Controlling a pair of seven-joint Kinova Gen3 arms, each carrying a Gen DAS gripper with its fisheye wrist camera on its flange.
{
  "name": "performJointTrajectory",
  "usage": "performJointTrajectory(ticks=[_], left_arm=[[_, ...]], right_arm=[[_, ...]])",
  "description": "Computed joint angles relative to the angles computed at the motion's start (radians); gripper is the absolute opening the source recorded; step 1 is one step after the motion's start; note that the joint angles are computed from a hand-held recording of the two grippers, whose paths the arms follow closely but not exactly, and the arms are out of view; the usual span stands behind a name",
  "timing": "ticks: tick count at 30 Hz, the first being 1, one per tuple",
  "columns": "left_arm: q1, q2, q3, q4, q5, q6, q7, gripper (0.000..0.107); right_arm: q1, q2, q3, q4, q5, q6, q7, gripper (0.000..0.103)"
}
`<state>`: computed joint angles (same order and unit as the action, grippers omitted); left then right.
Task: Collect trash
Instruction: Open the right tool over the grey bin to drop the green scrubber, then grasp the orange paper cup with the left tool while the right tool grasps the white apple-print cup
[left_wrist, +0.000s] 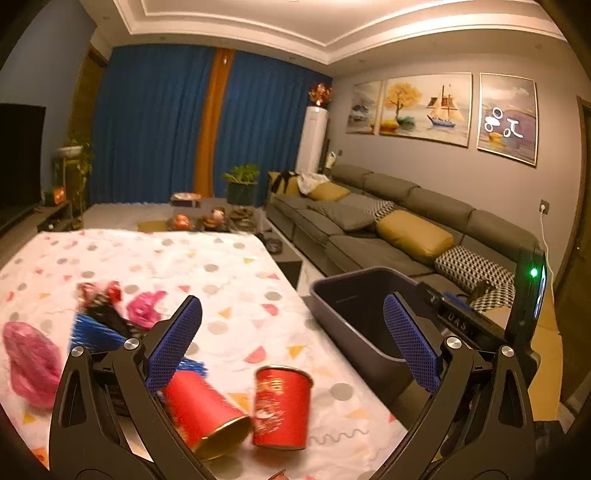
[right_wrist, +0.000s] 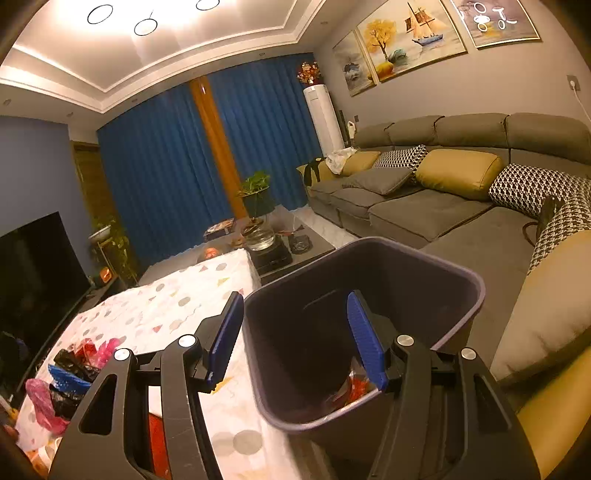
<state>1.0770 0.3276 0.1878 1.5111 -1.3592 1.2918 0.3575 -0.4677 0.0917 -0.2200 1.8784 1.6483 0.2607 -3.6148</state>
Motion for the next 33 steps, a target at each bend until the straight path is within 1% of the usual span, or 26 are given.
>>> performJointTrajectory(ticks=[2, 4, 6, 9, 10, 12, 14, 16, 17, 19, 20, 23, 28, 30, 33], left_arm=[[0.020, -0.007, 0.002, 0.013, -0.011, 0.036, 0.003, 0.097], [0.025, -0.013, 0.007, 0.016, -0.007, 0.059, -0.001, 0.097], [0.030, -0.033, 0.018, 0.046, -0.002, 0.075, 0.024, 0.097], [0.045, -0.049, 0.041, 0.071, 0.014, 0.141, 0.044, 0.097], [0.050, -0.057, 0.050, 0.085, 0.013, 0.153, 0.056, 0.097], [0.058, -0.072, 0.069, 0.111, 0.031, 0.196, 0.070, 0.097], [0.068, -0.095, 0.092, 0.149, 0.046, 0.233, 0.097, 0.097], [0.071, -0.108, 0.115, 0.174, 0.066, 0.268, 0.115, 0.097], [0.079, -0.114, 0.129, 0.190, 0.078, 0.295, 0.128, 0.097], [0.097, -0.120, 0.151, 0.214, 0.115, 0.350, 0.150, 0.097], [0.098, -0.126, 0.163, 0.230, 0.127, 0.363, 0.161, 0.097], [0.113, -0.147, 0.195, 0.285, 0.188, 0.416, 0.218, 0.097], [0.144, -0.162, 0.246, 0.355, 0.267, 0.487, 0.307, 0.097], [0.150, -0.164, 0.258, 0.369, 0.300, 0.497, 0.334, 0.097], [0.162, -0.177, 0.278, 0.406, 0.352, 0.489, 0.395, 0.097]], right_arm=[[-0.022, -0.016, -0.015, 0.017, 0.003, 0.046, -0.001, 0.059], [-0.052, -0.033, -0.028, 0.025, -0.029, 0.101, 0.036, 0.059], [-0.083, -0.060, -0.041, 0.045, -0.039, 0.151, 0.036, 0.066], [-0.130, -0.100, -0.070, 0.083, -0.016, 0.234, 0.004, 0.070], [-0.145, -0.112, -0.081, 0.092, -0.023, 0.264, 0.004, 0.071], [-0.171, -0.136, -0.100, 0.115, -0.016, 0.293, -0.015, 0.074], [-0.194, -0.151, -0.130, 0.125, -0.049, 0.332, -0.001, 0.075], [-0.220, -0.159, -0.131, 0.128, -0.063, 0.333, 0.007, 0.075], [-0.231, -0.160, -0.151, 0.127, -0.086, 0.350, 0.021, 0.075], [-0.254, -0.159, -0.168, 0.127, -0.104, 0.362, 0.032, 0.075], [-0.268, -0.157, -0.181, 0.131, -0.109, 0.378, 0.032, 0.076], [-0.328, -0.129, -0.222, 0.123, -0.133, 0.452, 0.057, 0.076], [-0.418, -0.083, -0.238, 0.101, -0.173, 0.484, 0.083, 0.076], [-0.451, -0.066, -0.239, 0.095, -0.183, 0.494, 0.087, 0.076], [-0.492, -0.042, -0.232, 0.081, -0.207, 0.498, 0.108, 0.076]])
